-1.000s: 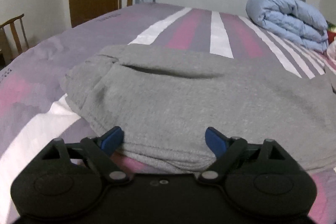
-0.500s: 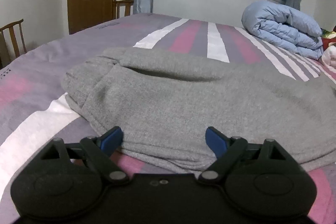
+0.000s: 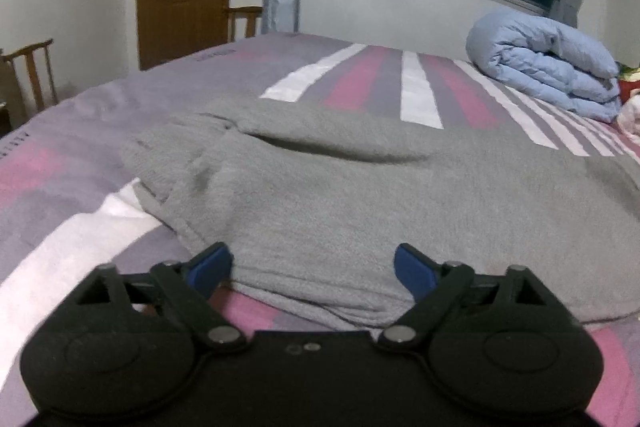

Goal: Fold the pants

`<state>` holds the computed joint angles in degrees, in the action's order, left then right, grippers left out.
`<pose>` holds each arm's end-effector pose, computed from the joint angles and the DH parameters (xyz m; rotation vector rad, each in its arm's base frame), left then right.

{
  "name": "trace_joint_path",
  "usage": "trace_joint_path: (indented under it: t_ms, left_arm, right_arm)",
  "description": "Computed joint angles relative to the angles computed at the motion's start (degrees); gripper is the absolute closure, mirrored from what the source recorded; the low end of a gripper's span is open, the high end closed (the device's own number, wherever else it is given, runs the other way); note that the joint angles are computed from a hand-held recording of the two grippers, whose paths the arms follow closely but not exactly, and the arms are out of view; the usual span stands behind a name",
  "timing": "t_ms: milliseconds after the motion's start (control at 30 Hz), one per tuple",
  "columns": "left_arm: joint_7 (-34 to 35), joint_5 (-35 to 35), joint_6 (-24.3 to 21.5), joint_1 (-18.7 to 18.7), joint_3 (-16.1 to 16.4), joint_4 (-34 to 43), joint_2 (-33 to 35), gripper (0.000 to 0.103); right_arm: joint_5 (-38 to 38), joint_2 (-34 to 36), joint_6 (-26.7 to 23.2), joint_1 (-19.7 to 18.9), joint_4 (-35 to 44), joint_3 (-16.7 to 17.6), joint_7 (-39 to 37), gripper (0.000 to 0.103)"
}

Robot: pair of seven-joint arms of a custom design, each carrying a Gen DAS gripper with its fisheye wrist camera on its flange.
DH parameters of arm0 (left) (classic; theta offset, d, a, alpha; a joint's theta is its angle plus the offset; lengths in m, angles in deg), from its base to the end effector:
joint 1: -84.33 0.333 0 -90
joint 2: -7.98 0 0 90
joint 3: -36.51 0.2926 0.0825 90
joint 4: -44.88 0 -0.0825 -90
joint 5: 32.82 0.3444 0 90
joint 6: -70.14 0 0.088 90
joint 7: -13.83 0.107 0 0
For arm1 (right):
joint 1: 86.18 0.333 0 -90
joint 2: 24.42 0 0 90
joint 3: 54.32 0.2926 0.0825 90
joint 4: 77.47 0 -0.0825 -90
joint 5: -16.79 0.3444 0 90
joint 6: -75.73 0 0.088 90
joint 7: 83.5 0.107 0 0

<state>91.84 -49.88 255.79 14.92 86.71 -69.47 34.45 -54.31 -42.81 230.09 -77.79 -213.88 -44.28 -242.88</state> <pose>0.5666 -0.2366 0.4261 -1.6085 1.6869 -0.9602 0.4190 0.1775 0.4899 -1.0518 1.9844 -0.8216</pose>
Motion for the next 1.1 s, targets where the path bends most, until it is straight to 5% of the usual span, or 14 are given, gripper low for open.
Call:
trace_joint_path:
  t_ms: [33, 100, 167, 233, 300, 367, 467, 700, 800, 867, 933, 1033, 1100]
  left_arm:
    - [-0.75, -0.42, -0.28, -1.69, 1.99, 0.02, 0.75, 0.016]
    - [-2.01, -1.02, -1.21, -4.61, 5.68, 0.22, 2.58, 0.015]
    - [-2.57, -0.65, -1.98, -2.47, 3.45, 0.49, 1.56, 0.013]
    - [-3.55, 0.05, -2.04, 1.62, -0.75, 0.57, -0.26, 0.011]
    - [-4.18, 0.71, -1.56, 6.08, -5.47, 0.21, -2.21, 0.010]
    - [-5.17, 2.00, -1.32, 7.13, -6.41, 0.01, -2.59, 0.010]
    - [-7.00, 4.23, -1.58, 6.70, -5.62, -0.09, -2.55, 0.010]
    - [-8.98, 7.05, -0.87, 8.08, -6.88, -0.61, -3.32, 0.010]
    - [-9.22, 7.45, -0.81, 8.06, -6.86, -0.70, -3.37, 0.010]
    - [-9.46, 7.56, -0.94, 7.45, -6.23, -0.82, -3.35, 0.010]
    - [-9.81, 7.73, -1.03, 6.87, -5.56, -0.78, -3.14, 0.010]
    - [-10.41, 7.99, -1.47, 6.52, -5.11, -0.46, -2.84, 0.009]
    - [-10.85, 8.44, -1.55, 6.61, -5.17, -0.39, -2.85, 0.009]
  right_arm:
    - [2.00, 1.60, -1.31, 0.39, 1.77, -0.31, -4.04, 0.090]
    - [2.45, 4.21, -1.64, 0.45, 4.50, -0.77, -7.22, 0.051]
    - [0.34, 6.27, -4.36, 0.82, 6.72, -0.14, -8.41, 0.042]
    - [-0.11, 9.46, -3.71, 1.38, 9.05, -1.43, -11.84, 0.043]
    - [1.32, 12.74, -5.85, 2.36, 12.27, -2.31, -16.99, 0.055]
    - [4.54, 15.67, -8.74, 3.58, 15.32, -3.25, -23.41, 0.057]
    - [9.38, 18.25, -10.59, 4.55, 17.30, -5.25, -30.82, 0.098]
    - [-0.90, -2.03, -5.64, 0.32, -1.60, -4.68, 3.83, 0.098]
    - [5.53, -6.51, -0.76, -1.07, -10.16, -5.81, 9.08, 0.098]
    - [2.02, -7.73, 3.82, -4.10, -13.38, -4.93, 13.67, 0.098]
    - [2.88, -9.44, 2.93, -4.97, -13.89, -3.54, 10.89, 0.096]
    - [3.11, -11.83, -0.28, -5.80, -13.40, -0.99, 4.39, 0.076]
    - [4.15, -12.27, -4.39, -5.42, -11.98, 0.65, -1.55, 0.037]
